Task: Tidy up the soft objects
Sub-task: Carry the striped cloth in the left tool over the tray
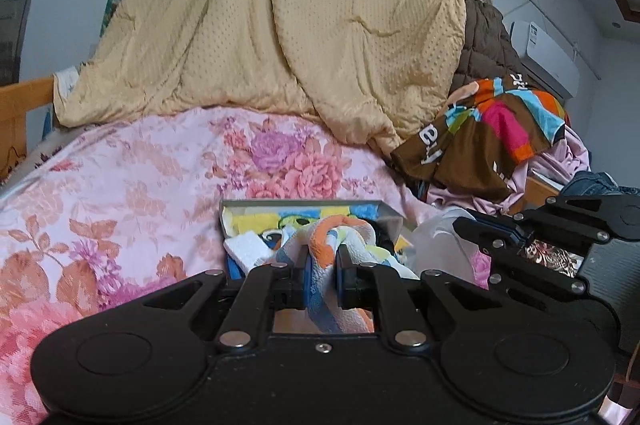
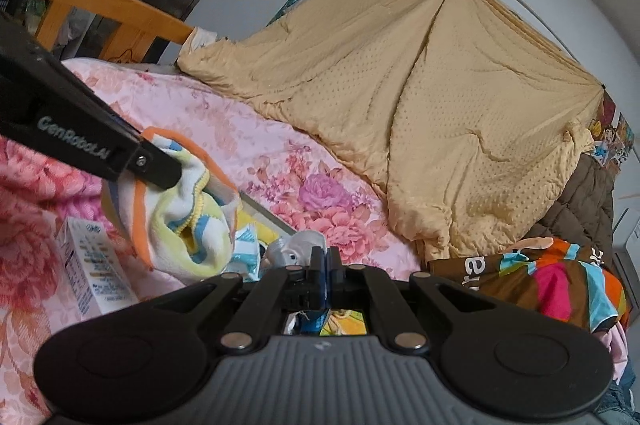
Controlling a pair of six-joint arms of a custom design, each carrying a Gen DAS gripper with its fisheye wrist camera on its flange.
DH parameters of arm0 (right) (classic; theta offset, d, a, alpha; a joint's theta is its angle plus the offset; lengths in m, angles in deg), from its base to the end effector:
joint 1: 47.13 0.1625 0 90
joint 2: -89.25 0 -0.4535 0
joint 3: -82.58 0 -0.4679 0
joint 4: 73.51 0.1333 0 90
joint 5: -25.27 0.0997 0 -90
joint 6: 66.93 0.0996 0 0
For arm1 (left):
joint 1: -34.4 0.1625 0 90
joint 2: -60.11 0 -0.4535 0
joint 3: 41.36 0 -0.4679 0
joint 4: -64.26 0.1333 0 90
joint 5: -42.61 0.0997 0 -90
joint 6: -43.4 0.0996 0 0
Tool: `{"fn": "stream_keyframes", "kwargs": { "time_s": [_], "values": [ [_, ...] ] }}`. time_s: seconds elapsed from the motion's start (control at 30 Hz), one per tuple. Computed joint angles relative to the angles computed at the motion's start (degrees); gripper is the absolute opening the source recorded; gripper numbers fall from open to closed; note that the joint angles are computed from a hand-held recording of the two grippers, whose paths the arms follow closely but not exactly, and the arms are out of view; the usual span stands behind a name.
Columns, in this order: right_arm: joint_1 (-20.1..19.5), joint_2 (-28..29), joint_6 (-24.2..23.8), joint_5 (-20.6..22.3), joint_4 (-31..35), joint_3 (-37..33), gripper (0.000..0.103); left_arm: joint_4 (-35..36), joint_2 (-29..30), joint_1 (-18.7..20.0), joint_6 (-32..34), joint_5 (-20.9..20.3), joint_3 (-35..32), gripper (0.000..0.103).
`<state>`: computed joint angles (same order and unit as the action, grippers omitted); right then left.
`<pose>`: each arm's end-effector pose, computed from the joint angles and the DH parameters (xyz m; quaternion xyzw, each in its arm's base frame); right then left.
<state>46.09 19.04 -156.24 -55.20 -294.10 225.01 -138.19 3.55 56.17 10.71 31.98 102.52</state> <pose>0.1738 -0.4232 0.1770 0.6566 -0.5722 0.4046 0.2787 -0.2577 -0.3519 0.0992 0.0970 0.7577 -0.5872 0.2677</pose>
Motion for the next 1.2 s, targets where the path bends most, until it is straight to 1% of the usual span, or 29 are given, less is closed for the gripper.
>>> {"fn": "stream_keyframes", "kwargs": {
  "time_s": [0.1,0.2,0.3,0.37,0.43,0.5,0.57,0.6,0.67,0.73,0.83,0.93,1.07,1.13,1.2],
  "values": [
    [0.3,-0.8,-0.4,0.9,1.8,-1.3,0.000,-3.9,1.2,-0.3,3.0,1.2,-1.2,0.012],
    [0.3,-0.9,-0.5,2.0,3.9,-3.6,0.000,-8.2,2.2,0.5,6.4,1.7,-3.0,0.012],
    [-0.5,0.7,1.3,3.6,5.0,-6.7,0.000,-14.4,3.6,2.4,14.3,1.3,-6.2,0.012],
    [-1.3,1.4,4.8,4.0,6.8,-8.8,0.000,-22.1,5.6,4.2,23.8,-0.1,-9.5,0.012],
    [-2.0,2.0,8.7,4.5,9.1,-10.9,0.000,-25.0,6.5,6.4,29.2,-2.5,-12.5,0.012],
    [-3.2,2.5,9.1,6.3,10.7,-12.4,0.000,-27.0,7.6,8.7,33.6,-5.2,-15.6,0.012],
    [-3.8,3.7,9.5,6.8,10.4,-13.9,0.000,-27.6,8.8,11.0,36.4,-8.3,-18.9,0.012],
    [-4.3,4.0,10.2,7.5,11.4,-14.9,0.000,-27.3,9.3,12.3,37.0,-10.0,-20.4,0.012],
    [-4.7,5.2,12.3,7.3,12.1,-17.0,0.000,-26.4,10.4,14.7,37.1,-13.4,-23.3,0.012],
    [-5.3,6.0,15.5,7.9,15.0,-19.5,0.000,-25.5,11.6,16.8,37.2,-16.2,-26.0,0.012],
    [-5.9,7.8,19.5,6.7,16.7,-22.8,0.000,-22.1,13.0,19.5,35.7,-19.4,-29.4,0.012],
    [-6.3,9.4,21.5,5.6,17.9,-25.2,0.000,-15.4,13.9,21.9,29.7,-21.1,-32.3,0.013],
    [-6.5,11.1,22.1,4.4,18.8,-27.3,0.000,-14.2,16.1,24.1,29.7,-23.5,-35.5,0.013],
    [-6.5,12.0,22.4,3.4,18.3,-28.1,0.000,-13.1,16.8,25.0,29.7,-24.1,-36.5,0.013],
    [-6.5,12.5,23.8,2.2,18.3,-28.8,0.000,-12.4,17.4,25.8,29.1,-24.2,-37.2,0.013]
  ]
}}
